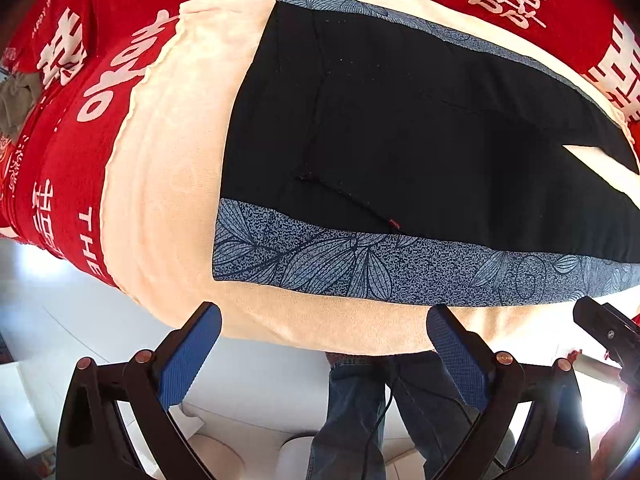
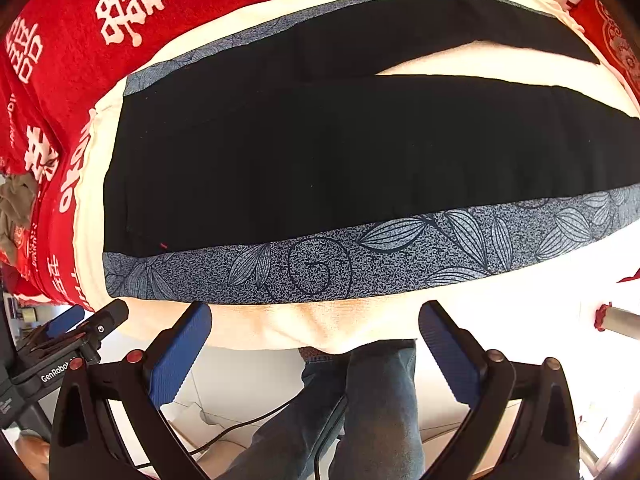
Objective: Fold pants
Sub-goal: 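Move both grippers toward the patterned cuff of the black trousers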
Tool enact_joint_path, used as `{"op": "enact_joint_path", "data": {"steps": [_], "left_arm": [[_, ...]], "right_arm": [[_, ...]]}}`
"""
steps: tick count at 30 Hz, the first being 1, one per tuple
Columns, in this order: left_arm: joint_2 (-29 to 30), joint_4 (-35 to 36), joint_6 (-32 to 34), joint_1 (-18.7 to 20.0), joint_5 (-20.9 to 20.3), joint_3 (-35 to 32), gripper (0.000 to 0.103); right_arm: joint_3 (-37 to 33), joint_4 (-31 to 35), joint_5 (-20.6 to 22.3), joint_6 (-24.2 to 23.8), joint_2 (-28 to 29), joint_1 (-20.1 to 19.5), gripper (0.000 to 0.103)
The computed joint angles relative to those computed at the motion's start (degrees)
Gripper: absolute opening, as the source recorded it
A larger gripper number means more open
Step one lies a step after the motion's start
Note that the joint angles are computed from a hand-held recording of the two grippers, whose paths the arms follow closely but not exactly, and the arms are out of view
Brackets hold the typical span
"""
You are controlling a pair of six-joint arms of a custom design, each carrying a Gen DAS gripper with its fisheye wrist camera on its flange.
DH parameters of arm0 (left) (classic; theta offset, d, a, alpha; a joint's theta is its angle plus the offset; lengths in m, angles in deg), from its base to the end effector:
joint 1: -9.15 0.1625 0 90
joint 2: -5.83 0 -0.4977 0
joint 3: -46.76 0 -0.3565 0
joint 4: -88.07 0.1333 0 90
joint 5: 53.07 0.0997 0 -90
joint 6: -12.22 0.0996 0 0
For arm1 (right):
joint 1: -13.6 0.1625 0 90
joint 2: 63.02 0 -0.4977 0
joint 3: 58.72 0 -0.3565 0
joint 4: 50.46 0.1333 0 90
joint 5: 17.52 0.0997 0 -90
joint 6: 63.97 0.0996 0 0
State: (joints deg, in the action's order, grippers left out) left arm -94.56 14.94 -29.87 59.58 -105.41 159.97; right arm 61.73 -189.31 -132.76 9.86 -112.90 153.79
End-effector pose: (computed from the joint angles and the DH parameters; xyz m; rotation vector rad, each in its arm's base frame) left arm -0.0449 -0.3591 0.4551 0.1586 2.3243 -0.0520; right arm 0.4412 -0.2494 0.0863 -0.4219 -2.5597 0.2791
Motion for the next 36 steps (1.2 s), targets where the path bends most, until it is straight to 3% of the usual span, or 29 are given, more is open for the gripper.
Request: {"op": "enact_joint_path", "data": {"steps": [22,32,36], "left_arm": [[-0.1,-1.6,-2.1,0.4,-0.6,1.4,0.103],[-1.0,-4.2,-0.7,1.3,-1.2,2.5,0.103],[-0.7,-4.9,-0.6,1.8,-0.7,2.9,0.103]], "right_arm": [[2.9,-4.7,1.3,-2.9,-0.8,-1.5,0.103],[8.9,-21.6,3.9,-4.2,0.0,-2.5,0.103],[8.8,-22.1,3.7,-5.3,0.7,-2.7,0.103]]}}
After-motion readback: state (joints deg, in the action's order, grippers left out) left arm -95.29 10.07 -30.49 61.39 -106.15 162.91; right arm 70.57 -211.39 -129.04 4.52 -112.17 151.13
